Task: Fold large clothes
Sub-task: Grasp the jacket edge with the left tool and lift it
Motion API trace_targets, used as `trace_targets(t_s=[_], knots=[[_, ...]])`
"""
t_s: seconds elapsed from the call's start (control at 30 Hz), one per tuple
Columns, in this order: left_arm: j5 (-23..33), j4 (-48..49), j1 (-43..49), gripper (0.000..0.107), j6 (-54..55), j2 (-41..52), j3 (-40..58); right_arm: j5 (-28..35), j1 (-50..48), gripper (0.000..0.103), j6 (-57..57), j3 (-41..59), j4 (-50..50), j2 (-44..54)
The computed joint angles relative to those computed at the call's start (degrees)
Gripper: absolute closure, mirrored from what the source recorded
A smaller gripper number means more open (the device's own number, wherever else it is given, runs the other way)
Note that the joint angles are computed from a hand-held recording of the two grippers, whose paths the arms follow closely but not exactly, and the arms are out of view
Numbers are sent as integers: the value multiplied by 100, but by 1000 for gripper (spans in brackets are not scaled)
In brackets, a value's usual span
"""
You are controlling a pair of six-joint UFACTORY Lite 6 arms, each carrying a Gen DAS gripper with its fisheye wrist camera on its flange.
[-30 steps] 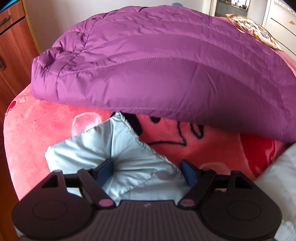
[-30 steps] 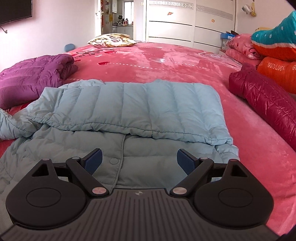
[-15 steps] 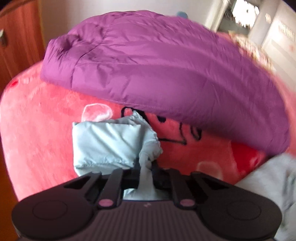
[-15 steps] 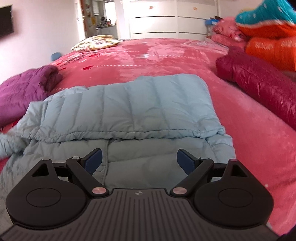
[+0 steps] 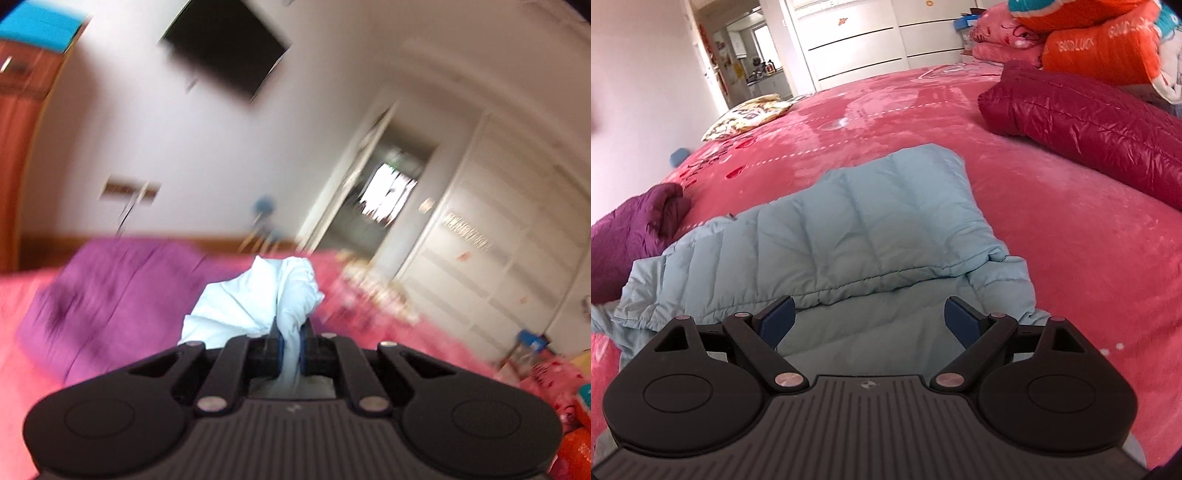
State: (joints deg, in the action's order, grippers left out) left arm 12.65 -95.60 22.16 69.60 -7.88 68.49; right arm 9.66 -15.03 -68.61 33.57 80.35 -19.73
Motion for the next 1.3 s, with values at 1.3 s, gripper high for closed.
trace_targets(t_s=[1.3], knots=[[1294,663,-4998,64,1256,4427,3614,1928,-2274,0,-1196,1063,2562,1710]])
